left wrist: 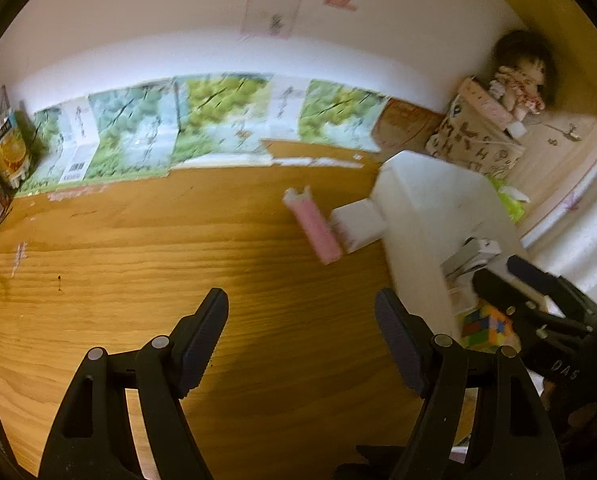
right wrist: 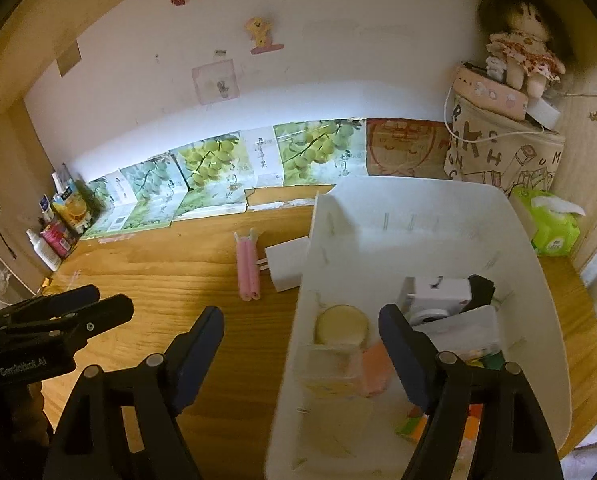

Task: Organize rigid objects
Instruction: 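Withdraw both tools toward the pink roller and white charger block, then grasp the pink roller with the left tool while the right tool grasps the white charger block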

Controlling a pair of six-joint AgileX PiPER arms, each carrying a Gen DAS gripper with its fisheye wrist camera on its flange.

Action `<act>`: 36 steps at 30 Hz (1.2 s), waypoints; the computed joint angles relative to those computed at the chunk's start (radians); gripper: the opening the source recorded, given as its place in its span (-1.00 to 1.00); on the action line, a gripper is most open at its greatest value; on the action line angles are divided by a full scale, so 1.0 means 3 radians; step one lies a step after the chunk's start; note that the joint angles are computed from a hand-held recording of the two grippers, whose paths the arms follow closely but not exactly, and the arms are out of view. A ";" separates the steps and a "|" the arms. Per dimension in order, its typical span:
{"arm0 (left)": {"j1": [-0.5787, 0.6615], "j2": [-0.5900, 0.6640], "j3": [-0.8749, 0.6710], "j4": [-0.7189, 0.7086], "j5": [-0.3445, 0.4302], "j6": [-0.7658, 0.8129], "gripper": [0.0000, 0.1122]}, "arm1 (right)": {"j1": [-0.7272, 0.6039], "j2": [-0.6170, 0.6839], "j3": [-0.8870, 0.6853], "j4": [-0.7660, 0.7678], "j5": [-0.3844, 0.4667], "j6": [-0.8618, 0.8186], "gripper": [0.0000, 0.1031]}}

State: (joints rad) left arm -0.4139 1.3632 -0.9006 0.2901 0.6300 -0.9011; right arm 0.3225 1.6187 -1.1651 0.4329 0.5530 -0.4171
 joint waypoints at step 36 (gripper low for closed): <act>0.1139 0.2506 -0.2753 -0.1952 0.1509 0.1823 0.40 | 0.0681 0.1849 -0.2980 -0.1341 0.1868 -0.3210 0.55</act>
State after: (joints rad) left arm -0.0722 2.1150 -1.7265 -0.2954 1.0828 -0.3543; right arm 0.5266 2.1735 -2.0590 0.0306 1.1135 -1.3802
